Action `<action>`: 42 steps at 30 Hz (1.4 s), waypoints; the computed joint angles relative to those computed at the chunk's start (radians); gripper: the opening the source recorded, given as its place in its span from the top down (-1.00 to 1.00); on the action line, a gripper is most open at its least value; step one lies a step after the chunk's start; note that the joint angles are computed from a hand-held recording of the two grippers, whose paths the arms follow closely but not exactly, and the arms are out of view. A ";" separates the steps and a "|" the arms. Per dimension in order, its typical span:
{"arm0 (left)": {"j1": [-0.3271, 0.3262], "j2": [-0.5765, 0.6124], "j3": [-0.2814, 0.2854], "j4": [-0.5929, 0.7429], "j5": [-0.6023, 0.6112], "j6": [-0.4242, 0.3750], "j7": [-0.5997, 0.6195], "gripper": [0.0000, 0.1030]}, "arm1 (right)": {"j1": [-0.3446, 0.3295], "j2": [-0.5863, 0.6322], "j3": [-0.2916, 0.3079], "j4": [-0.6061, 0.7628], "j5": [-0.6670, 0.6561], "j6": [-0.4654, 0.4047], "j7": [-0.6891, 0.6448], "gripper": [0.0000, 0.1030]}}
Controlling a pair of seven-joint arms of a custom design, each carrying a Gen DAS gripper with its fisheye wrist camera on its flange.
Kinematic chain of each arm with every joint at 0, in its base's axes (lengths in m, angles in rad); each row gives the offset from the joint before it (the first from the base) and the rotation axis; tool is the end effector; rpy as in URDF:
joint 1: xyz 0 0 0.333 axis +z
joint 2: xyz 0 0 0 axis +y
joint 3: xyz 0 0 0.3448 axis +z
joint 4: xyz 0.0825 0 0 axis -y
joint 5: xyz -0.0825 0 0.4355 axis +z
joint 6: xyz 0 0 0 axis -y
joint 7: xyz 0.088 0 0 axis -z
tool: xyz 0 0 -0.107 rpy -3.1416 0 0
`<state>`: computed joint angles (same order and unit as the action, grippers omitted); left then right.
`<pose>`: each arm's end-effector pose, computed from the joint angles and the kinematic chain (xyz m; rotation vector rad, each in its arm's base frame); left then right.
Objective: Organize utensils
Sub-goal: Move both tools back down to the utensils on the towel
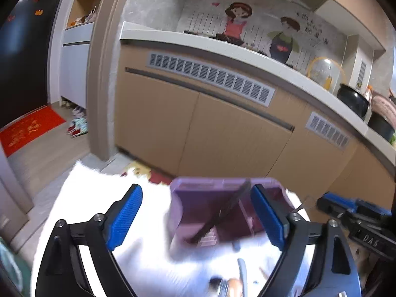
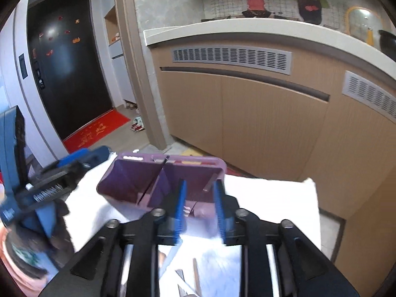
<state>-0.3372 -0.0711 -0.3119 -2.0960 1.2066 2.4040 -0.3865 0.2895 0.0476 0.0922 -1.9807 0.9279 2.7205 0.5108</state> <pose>0.4872 -0.3657 0.5010 -1.9703 1.1653 -0.9401 0.6195 0.2162 0.5158 -2.0573 0.9466 -0.3477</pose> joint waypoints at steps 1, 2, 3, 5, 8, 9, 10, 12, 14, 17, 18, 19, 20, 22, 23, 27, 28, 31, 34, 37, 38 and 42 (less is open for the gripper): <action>-0.007 -0.017 -0.005 -0.014 -0.023 -0.004 0.023 -0.78 | -0.002 -0.023 -0.001 -0.027 0.018 0.018 -0.023 0.20; -0.016 -0.032 -0.012 -0.027 -0.051 -0.014 0.053 -0.78 | -0.004 -0.044 -0.004 -0.052 0.036 0.033 -0.045 0.01; -0.025 -0.045 -0.020 -0.040 -0.078 -0.021 0.087 -0.78 | -0.004 -0.066 -0.008 -0.076 0.050 0.041 -0.063 -0.12; -0.043 -0.062 -0.030 -0.066 -0.134 -0.002 0.167 -0.78 | -0.005 -0.118 -0.022 -0.132 0.070 0.037 -0.096 -0.22; -0.069 -0.069 -0.036 -0.108 -0.243 0.065 0.279 -0.77 | -0.008 -0.180 -0.040 -0.211 0.033 0.026 -0.094 -0.30; -0.076 -0.066 -0.038 -0.119 -0.278 0.087 0.304 -0.76 | -0.009 -0.202 -0.044 -0.244 0.014 0.027 -0.093 -0.32; -0.085 -0.059 -0.038 -0.129 -0.321 0.109 0.339 -0.72 | -0.010 -0.222 -0.047 -0.272 -0.009 0.029 -0.088 -0.32; -0.100 -0.039 -0.042 -0.135 -0.390 0.135 0.405 -0.62 | -0.010 -0.252 -0.051 -0.327 -0.043 0.053 -0.084 -0.34; -0.114 -0.018 -0.044 -0.135 -0.453 0.152 0.470 -0.50 | -0.016 -0.279 -0.051 -0.387 -0.091 0.073 -0.067 -0.36; -0.128 0.019 -0.042 -0.118 -0.536 0.175 0.548 -0.16 | -0.027 -0.305 -0.055 -0.453 -0.152 0.083 -0.030 -0.40; -0.130 0.026 -0.040 -0.119 -0.556 0.190 0.563 -0.11 | -0.028 -0.309 -0.058 -0.465 -0.164 0.084 -0.024 -0.41; -0.131 0.035 -0.039 -0.119 -0.572 0.205 0.574 -0.11 | -0.028 -0.316 -0.063 -0.480 -0.173 0.084 -0.020 -0.41; -0.132 0.044 -0.037 -0.116 -0.590 0.219 0.587 -0.11 | -0.028 -0.322 -0.068 -0.493 -0.177 0.084 -0.018 -0.41; -0.133 0.060 -0.036 -0.106 -0.613 0.235 0.602 -0.10 | -0.026 -0.327 -0.078 -0.505 -0.176 0.081 -0.014 -0.41; -0.132 0.065 -0.033 -0.105 -0.622 0.243 0.606 -0.08 | -0.025 -0.330 -0.085 -0.508 -0.170 0.074 -0.014 -0.42; -0.121 0.078 -0.021 -0.092 -0.657 0.265 0.629 0.14 | -0.030 -0.338 -0.096 -0.517 -0.167 0.063 -0.008 -0.42; -0.117 0.078 -0.017 -0.089 -0.668 0.269 0.634 0.15 | -0.030 -0.339 -0.094 -0.517 -0.168 0.062 -0.005 -0.42; -0.099 0.100 -0.005 -0.062 -0.718 0.272 0.658 0.16 | -0.030 -0.330 -0.091 -0.512 -0.171 0.058 0.004 -0.43; -0.083 0.134 -0.008 -0.033 -0.823 0.317 0.751 0.28 | -0.028 -0.325 -0.089 -0.510 -0.171 0.054 0.008 -0.42; -0.091 0.182 -0.014 0.037 -0.820 0.269 0.806 0.28 | -0.021 -0.330 -0.089 -0.519 -0.165 0.064 -0.009 -0.42; -0.097 0.203 -0.013 0.069 -0.803 0.238 0.813 0.28 | -0.020 -0.331 -0.089 -0.521 -0.165 0.069 -0.014 -0.42; -0.100 0.276 -0.009 0.166 -0.802 0.153 0.844 0.28 | -0.021 -0.330 -0.090 -0.526 -0.168 0.083 -0.017 -0.42</action>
<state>-0.4373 0.2046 -0.3207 -1.9302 0.4045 2.5571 0.4571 0.2687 -0.2827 0.0022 -2.5069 0.7599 2.8031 0.4938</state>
